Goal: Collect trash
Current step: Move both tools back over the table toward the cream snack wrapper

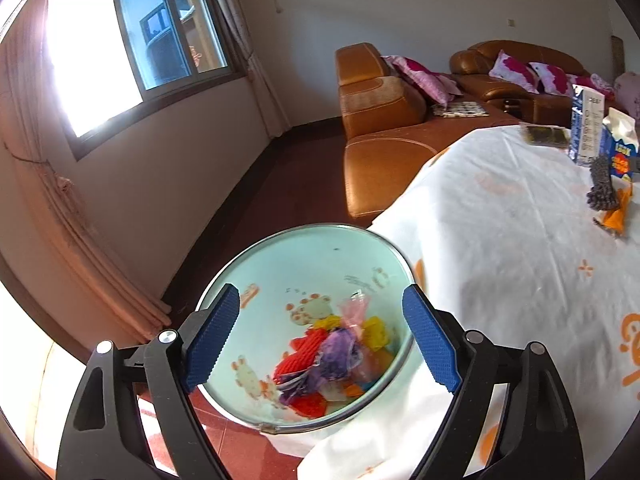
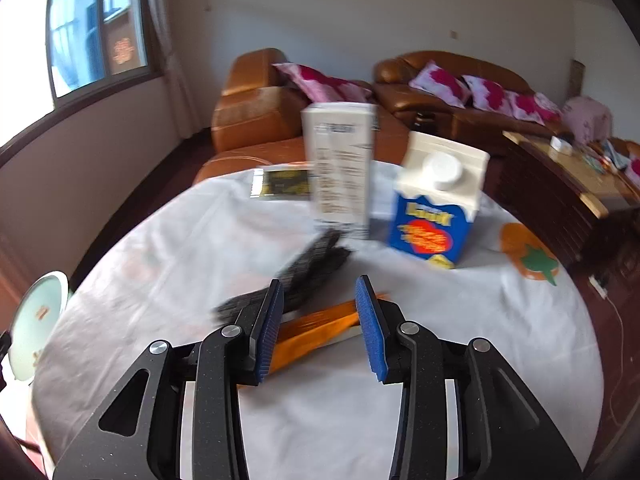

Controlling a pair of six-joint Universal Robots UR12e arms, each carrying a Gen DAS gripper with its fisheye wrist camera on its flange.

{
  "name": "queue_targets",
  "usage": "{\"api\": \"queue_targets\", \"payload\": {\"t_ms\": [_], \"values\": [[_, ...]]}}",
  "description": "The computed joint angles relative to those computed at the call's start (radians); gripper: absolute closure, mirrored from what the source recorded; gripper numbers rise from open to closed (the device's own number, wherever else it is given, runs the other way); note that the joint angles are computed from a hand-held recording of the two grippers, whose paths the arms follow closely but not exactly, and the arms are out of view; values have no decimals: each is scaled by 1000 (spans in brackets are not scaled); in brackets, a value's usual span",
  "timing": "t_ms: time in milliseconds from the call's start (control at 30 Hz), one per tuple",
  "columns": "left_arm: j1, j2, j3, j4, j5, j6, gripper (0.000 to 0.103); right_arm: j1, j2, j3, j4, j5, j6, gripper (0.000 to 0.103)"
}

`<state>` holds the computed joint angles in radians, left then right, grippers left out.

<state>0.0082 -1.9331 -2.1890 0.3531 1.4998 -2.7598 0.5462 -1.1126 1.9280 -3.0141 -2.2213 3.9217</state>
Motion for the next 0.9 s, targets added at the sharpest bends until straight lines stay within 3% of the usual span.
{"api": "queue_targets", "payload": {"t_ms": [167, 233, 367, 433, 467, 633, 833, 900], "values": [[-25, 3, 0, 10, -13, 18, 20, -59, -13, 30, 43, 68, 38, 65], [-25, 3, 0, 12, -22, 29, 20, -78, -16, 42, 43, 130, 41, 65], [-34, 0, -2, 4, -26, 46, 20, -85, -14, 51, 33, 209, 21, 67], [-35, -1, -1, -2, -28, 51, 19, -83, -21, 68, 18, 240, 24, 75], [-34, -1, -1, -3, -30, 53, 19, -81, -27, 79, 13, 258, 29, 80], [-31, 2, -3, -9, -37, 52, 19, -43, -59, 128, -9, 303, 53, 88], [-28, 9, -15, -8, -55, 65, 19, 16, -86, 162, -15, 341, 71, 88], [-27, 10, -17, -4, -55, 64, 19, 40, -94, 168, -13, 316, 58, 87]]}}
